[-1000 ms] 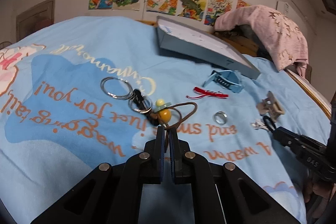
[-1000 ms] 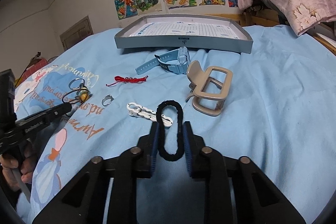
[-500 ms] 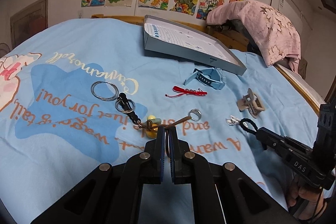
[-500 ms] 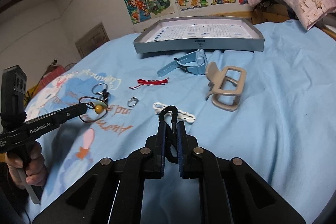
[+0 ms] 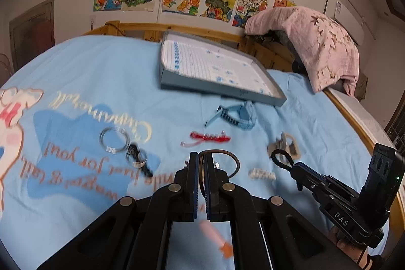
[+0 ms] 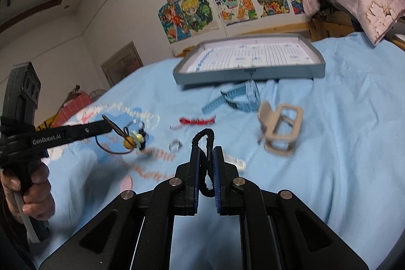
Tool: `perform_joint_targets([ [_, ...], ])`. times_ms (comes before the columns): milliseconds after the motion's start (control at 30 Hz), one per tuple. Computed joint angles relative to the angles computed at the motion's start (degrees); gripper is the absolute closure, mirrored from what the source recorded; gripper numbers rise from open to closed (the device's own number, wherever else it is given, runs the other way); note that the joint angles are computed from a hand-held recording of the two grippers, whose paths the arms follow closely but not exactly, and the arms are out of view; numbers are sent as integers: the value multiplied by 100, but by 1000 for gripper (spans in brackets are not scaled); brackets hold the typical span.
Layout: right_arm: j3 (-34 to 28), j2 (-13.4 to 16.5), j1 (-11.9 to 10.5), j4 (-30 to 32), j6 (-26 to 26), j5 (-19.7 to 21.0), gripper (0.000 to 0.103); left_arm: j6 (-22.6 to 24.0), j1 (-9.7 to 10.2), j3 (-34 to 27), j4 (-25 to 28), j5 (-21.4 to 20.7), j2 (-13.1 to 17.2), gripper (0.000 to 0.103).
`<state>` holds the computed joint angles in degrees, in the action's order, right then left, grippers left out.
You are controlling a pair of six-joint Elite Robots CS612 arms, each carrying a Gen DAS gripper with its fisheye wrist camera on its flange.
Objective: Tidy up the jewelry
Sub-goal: 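Carry both items over the grey tray and open both tools to drop them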
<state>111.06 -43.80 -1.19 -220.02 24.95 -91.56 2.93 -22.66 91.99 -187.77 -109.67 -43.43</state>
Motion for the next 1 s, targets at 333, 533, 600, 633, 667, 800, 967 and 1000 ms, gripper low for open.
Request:
perform_joint_targets([
  [333,-873,-62,-447,734,-308,201,94,-180,-256,-1331,37,416,514,99],
  [533,-1805,278,-680,1765,-125,352,94,-442,-313,-2577,645,533,1168,99],
  [600,-2061,412,-734,2042,-9,434,94,-520,-324,-2933,930,633,1371,99],
  [633,-2200,477,-756,2236,43,482,94,-543,-329,-3041,1039,652,1436,99],
  [667,-2306,535,-761,2361,85,504,94,-556,-335,-3147,1151,678,1500,99],
  [800,-2602,724,-800,2665,215,707,94,-533,-339,-3303,1316,576,1627,98],
  [967,-2652,772,-793,2846,200,761,93,-503,-342,-3231,1378,513,1620,98],
  [1000,-2657,767,-781,2897,188,733,91,-517,-339,-3218,1425,493,1609,96],
])
